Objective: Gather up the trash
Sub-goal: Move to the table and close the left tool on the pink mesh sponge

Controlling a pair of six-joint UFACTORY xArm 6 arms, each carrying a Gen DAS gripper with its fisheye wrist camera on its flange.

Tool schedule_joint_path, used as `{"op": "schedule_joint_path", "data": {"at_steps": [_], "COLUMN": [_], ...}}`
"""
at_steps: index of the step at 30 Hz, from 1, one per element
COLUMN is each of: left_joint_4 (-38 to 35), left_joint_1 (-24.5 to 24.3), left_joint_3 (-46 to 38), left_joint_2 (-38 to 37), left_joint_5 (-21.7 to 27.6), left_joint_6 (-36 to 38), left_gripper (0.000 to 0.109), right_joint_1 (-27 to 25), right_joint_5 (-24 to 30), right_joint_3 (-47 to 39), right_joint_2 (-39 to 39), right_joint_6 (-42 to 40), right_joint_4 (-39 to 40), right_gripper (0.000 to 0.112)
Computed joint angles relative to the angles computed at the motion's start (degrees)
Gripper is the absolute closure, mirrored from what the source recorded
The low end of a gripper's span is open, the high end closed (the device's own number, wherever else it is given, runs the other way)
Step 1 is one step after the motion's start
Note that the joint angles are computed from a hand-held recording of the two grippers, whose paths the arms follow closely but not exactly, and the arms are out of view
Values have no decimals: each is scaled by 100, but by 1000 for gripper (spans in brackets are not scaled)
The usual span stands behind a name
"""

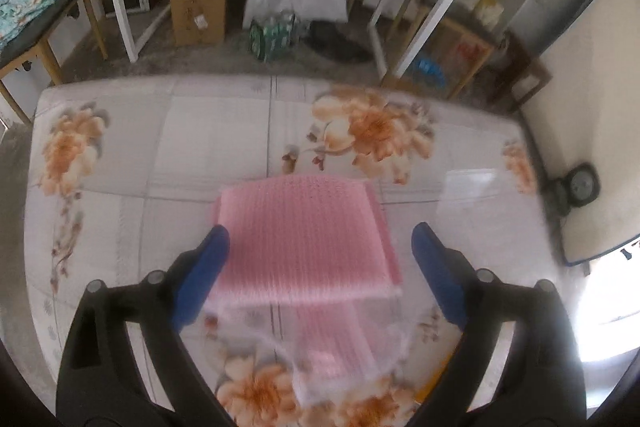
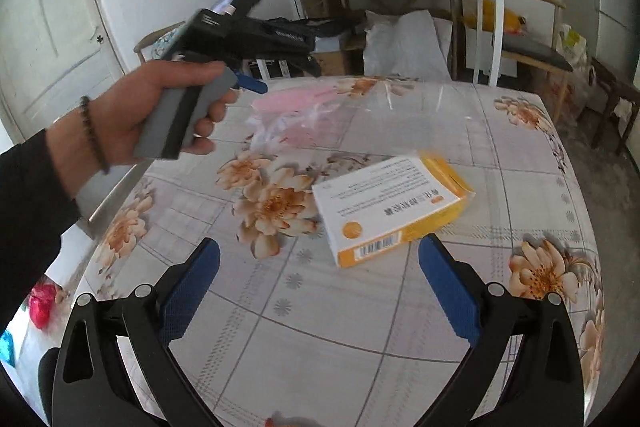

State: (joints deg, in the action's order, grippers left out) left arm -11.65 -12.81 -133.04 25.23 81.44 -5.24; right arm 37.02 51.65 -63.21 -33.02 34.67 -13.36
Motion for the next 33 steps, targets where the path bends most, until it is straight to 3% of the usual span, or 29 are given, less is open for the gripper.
{"op": "schedule_joint_path", "data": {"at_steps": [3, 7, 10, 14, 17, 24, 25, 26, 30, 33], "left_joint_4": [388, 506, 616, 216, -29, -327, -437, -529, -969, -824], "left_joint_1": [-84, -130, -178, -81, -8, 221, 292, 344, 684, 730], "left_joint_3": [-312, 10, 358, 686, 889, 2560, 2810, 3005, 3737, 4151], "left_joint_2": [293, 96, -177, -548, -815, -2203, -2415, -2582, -3225, -3546], "left_joint_5": [340, 175, 133, 54, 249, -202, -276, -334, -531, -932], "left_joint_6": [-78, 68, 316, 488, 665, 1099, 1195, 1222, 1425, 1697], "left_gripper": [18, 22, 35, 65, 74, 86, 91, 109, 109, 109], "right_joint_1": [-71, -180, -270, -281, -260, -74, -53, -21, 98, 160], "right_joint_5": [8, -43, -110, -151, -206, -285, -291, -289, -298, -304], "right_joint_3": [38, 75, 131, 135, 144, 24, 13, -22, -130, -212], "right_joint_2": [-50, -100, -120, -74, -30, 152, 172, 221, 352, 446], "right_joint_6": [-44, -31, -24, -26, -49, -32, -17, -9, 17, 103], "right_joint_4": [75, 138, 286, 366, 428, 366, 352, 342, 278, 220], "right_gripper": [16, 16, 16, 16, 16, 16, 16, 16, 16, 16]}}
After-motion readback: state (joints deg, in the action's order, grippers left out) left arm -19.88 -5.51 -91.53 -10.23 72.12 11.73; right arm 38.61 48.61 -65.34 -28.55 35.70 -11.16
